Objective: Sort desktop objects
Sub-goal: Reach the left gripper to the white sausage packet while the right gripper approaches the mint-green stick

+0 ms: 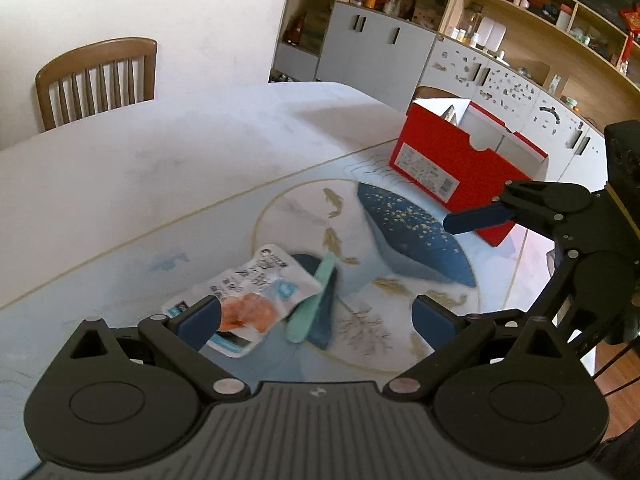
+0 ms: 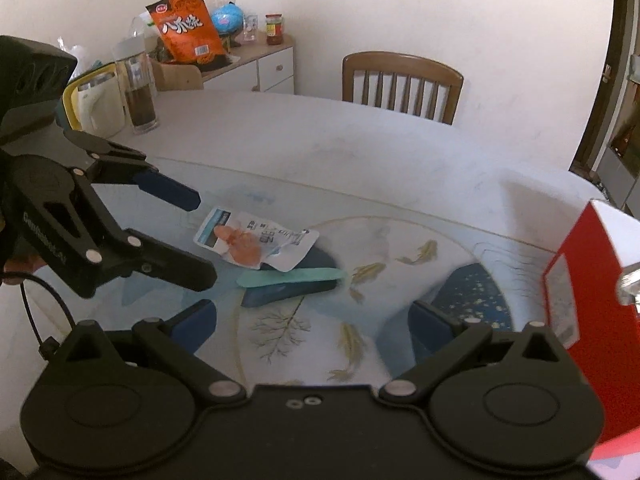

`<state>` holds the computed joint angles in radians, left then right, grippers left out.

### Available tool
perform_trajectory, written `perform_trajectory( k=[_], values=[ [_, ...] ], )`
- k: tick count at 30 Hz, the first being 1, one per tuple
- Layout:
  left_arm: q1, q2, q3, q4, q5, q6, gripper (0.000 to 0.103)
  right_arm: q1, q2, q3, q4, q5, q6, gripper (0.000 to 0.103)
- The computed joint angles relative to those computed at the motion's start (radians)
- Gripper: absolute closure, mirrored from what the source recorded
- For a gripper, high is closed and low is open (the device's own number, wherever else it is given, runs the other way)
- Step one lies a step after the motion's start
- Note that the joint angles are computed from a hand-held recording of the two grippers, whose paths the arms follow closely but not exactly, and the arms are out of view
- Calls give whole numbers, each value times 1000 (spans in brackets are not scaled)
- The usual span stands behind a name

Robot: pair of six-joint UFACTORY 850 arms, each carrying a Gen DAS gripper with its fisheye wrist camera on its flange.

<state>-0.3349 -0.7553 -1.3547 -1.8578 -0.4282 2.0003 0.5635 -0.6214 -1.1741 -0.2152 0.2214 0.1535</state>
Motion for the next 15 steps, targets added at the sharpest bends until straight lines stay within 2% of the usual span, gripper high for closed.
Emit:
perform_trajectory(
  k=[9,15],
  values=[
    [32,-63,-61,30,-9,82,1,22,-79,-80,25,-6,-44,0],
    [36,-129,-151,123,-22,40,1,28,-123,-129,11,-24,-40,0]
  ],
)
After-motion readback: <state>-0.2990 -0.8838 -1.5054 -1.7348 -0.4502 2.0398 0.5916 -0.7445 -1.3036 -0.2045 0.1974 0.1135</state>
